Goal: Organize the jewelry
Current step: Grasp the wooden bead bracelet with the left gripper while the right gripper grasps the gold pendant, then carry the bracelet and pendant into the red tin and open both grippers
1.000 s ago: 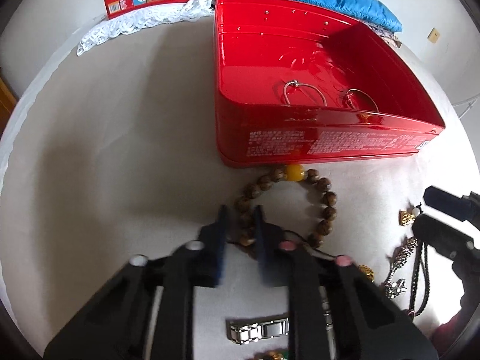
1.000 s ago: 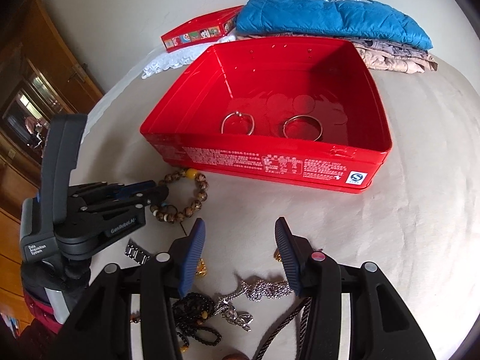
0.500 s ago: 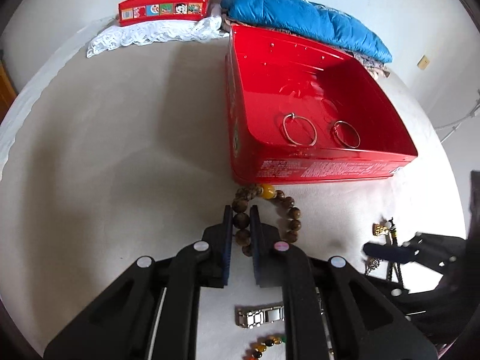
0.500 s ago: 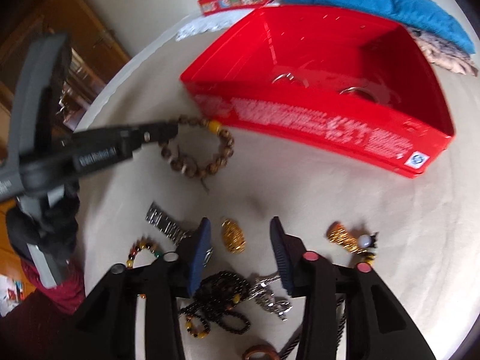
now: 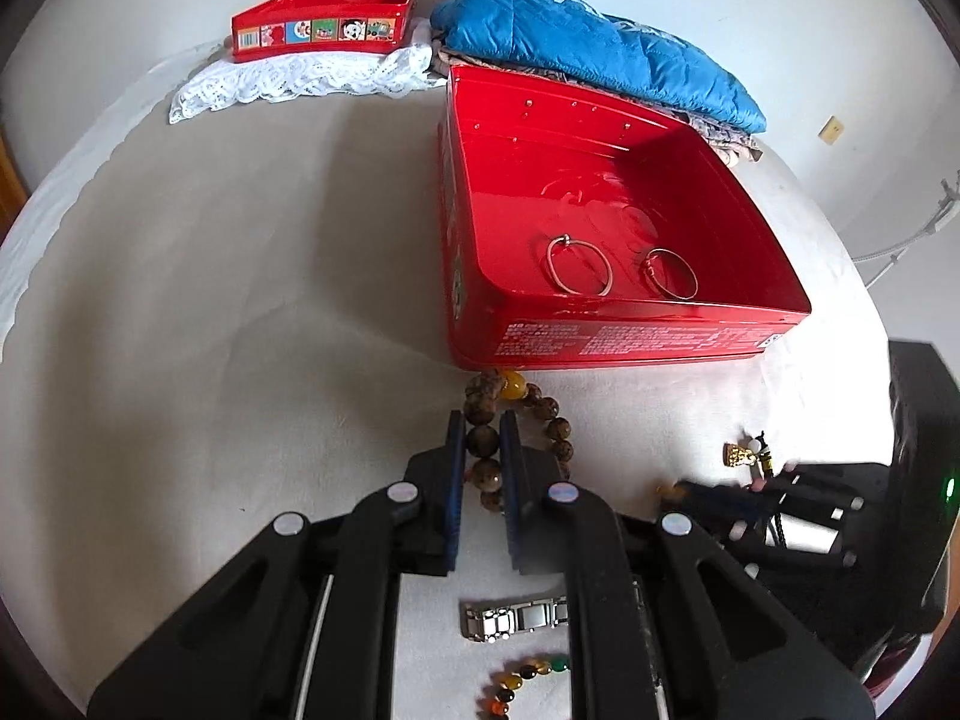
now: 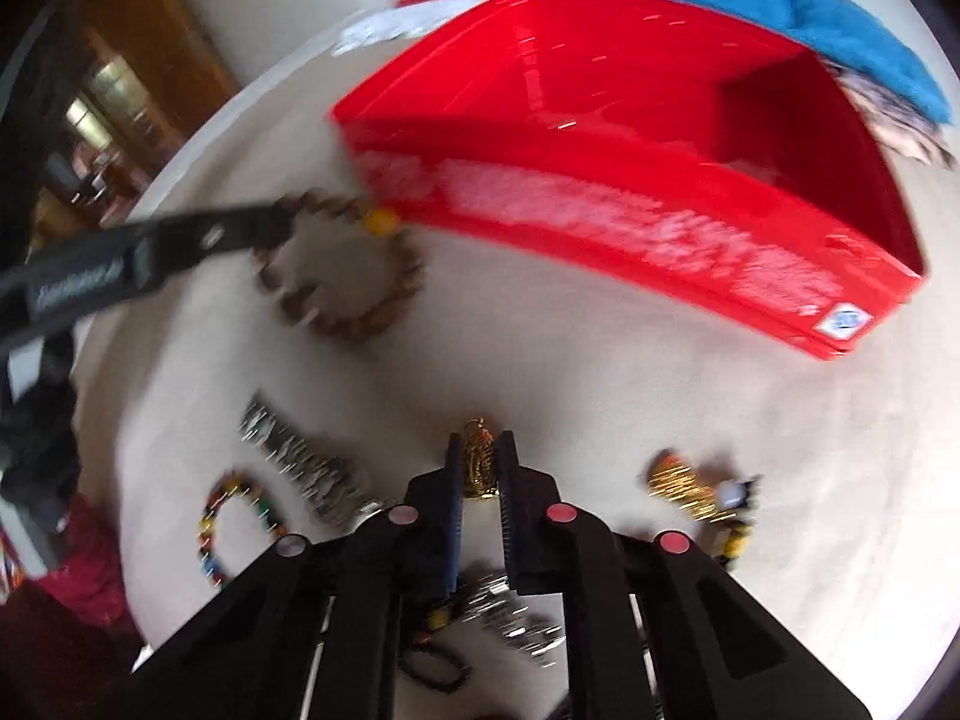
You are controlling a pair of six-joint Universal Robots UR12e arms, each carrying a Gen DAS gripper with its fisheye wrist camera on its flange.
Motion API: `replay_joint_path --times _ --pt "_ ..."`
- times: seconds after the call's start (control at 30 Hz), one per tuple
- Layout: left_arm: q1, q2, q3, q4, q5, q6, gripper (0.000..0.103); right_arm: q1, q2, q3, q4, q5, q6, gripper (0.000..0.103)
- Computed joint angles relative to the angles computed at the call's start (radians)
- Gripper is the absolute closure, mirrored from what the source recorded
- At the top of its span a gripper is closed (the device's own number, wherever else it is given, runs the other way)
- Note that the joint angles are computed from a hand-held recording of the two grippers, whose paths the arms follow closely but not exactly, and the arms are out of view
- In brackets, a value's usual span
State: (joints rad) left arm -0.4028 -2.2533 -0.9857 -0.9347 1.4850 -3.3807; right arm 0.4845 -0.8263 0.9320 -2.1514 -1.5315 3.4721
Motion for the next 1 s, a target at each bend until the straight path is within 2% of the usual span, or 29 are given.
replay_joint_path --times 0.07,0.17,0.47,0.63,1.0 --pt "0.000 -0.003 0.003 -0.006 0.003 0.002 0.093 -0.005 -0.004 0.006 -0.012 -0.013 0.035 0.092" --pt "0.000 -0.007 0.008 -0.015 0.008 0.003 0.093 -0.021 -0.008 0.020 -0.029 0.046 0.067 0.090" --pt "-0.001 -0.012 0.015 -0.026 0.007 0.004 0.093 -0.017 0.003 0.006 -0.014 0.037 0.046 0.087" --pt "-0.001 -0.014 0.019 -0.031 -0.002 0.004 0.093 -0.020 -0.011 0.028 -0.035 0.043 0.061 0.092" --pt "0.003 0.025 -0.036 0.068 -0.056 0.011 0.093 -0.030 -0.064 0.104 -0.147 0.022 0.089 0.092"
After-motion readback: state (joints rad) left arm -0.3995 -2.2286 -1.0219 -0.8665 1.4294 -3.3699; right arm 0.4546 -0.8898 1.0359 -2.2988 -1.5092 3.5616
